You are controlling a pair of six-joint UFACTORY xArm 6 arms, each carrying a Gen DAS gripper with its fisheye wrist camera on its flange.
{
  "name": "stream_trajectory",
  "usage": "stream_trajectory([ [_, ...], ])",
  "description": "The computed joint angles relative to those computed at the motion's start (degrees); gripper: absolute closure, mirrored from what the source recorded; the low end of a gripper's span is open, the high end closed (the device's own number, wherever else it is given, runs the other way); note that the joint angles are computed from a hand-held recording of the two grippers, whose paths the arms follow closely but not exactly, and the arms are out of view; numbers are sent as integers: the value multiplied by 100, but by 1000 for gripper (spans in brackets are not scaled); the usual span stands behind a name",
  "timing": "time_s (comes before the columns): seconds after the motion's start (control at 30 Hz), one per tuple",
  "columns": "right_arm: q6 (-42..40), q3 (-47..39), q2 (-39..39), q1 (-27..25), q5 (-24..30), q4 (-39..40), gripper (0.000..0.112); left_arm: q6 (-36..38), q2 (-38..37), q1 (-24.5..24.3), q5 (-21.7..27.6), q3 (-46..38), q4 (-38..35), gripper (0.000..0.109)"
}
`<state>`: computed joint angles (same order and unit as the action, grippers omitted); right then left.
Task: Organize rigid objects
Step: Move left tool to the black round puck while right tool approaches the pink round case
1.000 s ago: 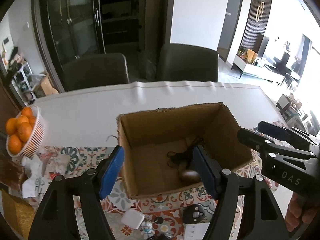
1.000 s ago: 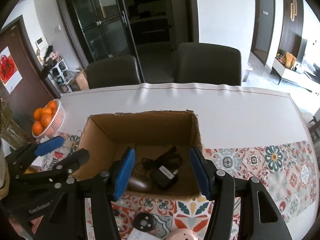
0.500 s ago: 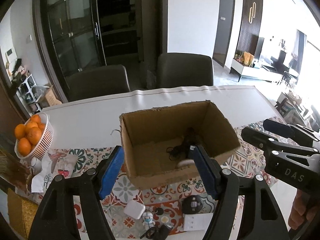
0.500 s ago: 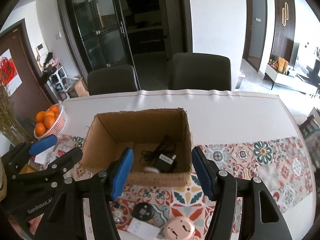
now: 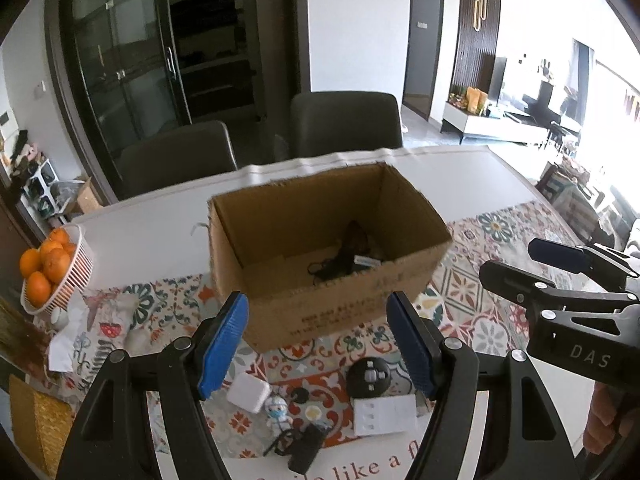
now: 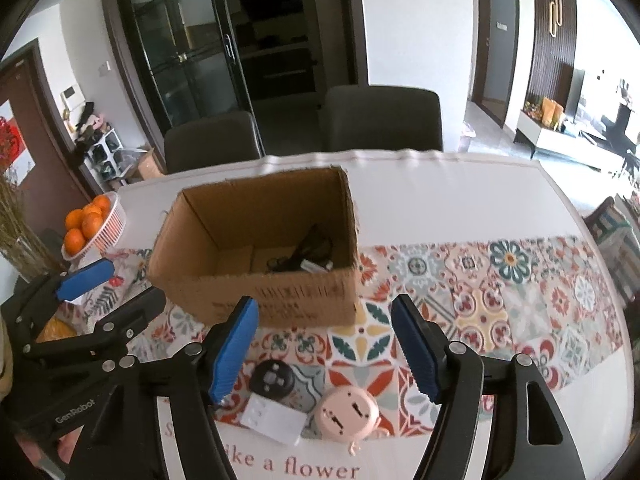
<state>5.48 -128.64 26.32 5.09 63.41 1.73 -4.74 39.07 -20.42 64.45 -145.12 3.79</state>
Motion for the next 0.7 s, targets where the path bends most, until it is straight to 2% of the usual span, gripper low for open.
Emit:
stream_trajectory([
  [0.1, 59, 414, -224, -8, -52, -10, 41, 61, -301, -5, -200, 597, -85, 38],
  [0.3, 136, 1091, -549, -51, -91, 104, 41, 163, -613, -48, -390, 1267, -121, 38],
  [0.7, 235, 1791, -804, -110, 97, 213, 41, 310, -781, -90, -397, 1842, -138, 38],
])
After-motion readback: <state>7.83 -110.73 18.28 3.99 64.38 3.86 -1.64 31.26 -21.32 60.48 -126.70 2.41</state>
